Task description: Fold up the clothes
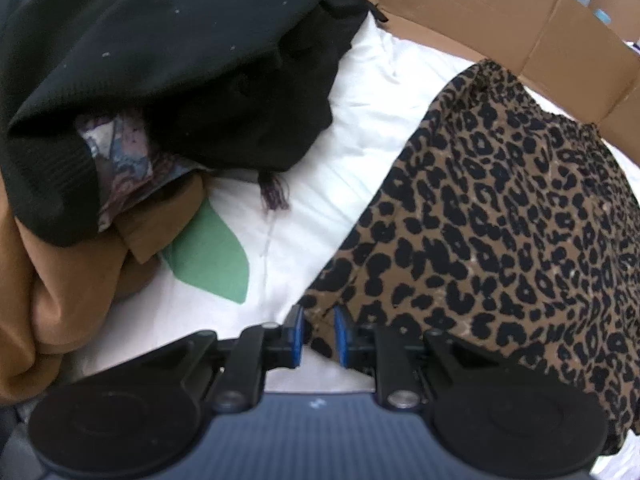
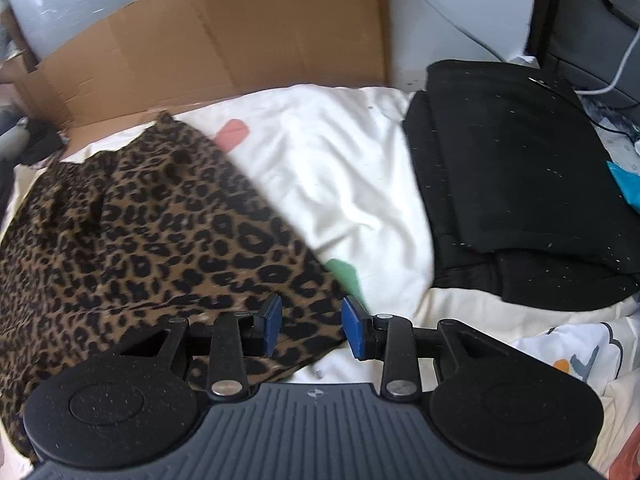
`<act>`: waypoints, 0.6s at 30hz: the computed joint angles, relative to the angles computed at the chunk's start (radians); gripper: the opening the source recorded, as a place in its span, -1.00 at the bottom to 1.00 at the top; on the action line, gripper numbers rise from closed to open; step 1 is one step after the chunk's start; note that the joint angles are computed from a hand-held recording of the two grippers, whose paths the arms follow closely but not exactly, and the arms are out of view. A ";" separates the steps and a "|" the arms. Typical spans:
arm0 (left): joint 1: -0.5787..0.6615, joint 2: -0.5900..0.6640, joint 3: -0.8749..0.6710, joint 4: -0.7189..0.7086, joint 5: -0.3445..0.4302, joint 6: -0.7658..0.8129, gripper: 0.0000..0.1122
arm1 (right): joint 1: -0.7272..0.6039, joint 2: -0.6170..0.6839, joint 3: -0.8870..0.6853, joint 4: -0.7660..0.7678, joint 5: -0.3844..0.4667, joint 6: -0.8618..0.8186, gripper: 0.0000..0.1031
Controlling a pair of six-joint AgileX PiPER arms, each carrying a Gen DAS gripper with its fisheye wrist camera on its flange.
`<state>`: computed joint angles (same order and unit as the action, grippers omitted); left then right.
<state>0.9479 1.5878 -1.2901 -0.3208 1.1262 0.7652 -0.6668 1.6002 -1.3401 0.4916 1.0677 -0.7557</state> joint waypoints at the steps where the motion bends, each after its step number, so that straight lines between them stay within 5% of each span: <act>1: -0.002 0.004 -0.001 0.003 -0.003 0.004 -0.68 | 0.002 -0.008 0.002 -0.001 0.007 0.000 -0.22; 18: -0.006 0.044 -0.115 -0.067 0.076 0.019 -0.70 | 0.157 -0.024 -0.008 -0.041 0.020 0.050 -0.22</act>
<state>0.9421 1.6321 -1.4054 -0.3882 1.2024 0.7840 -0.5102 1.5763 -1.3485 0.4502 1.0875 -0.7059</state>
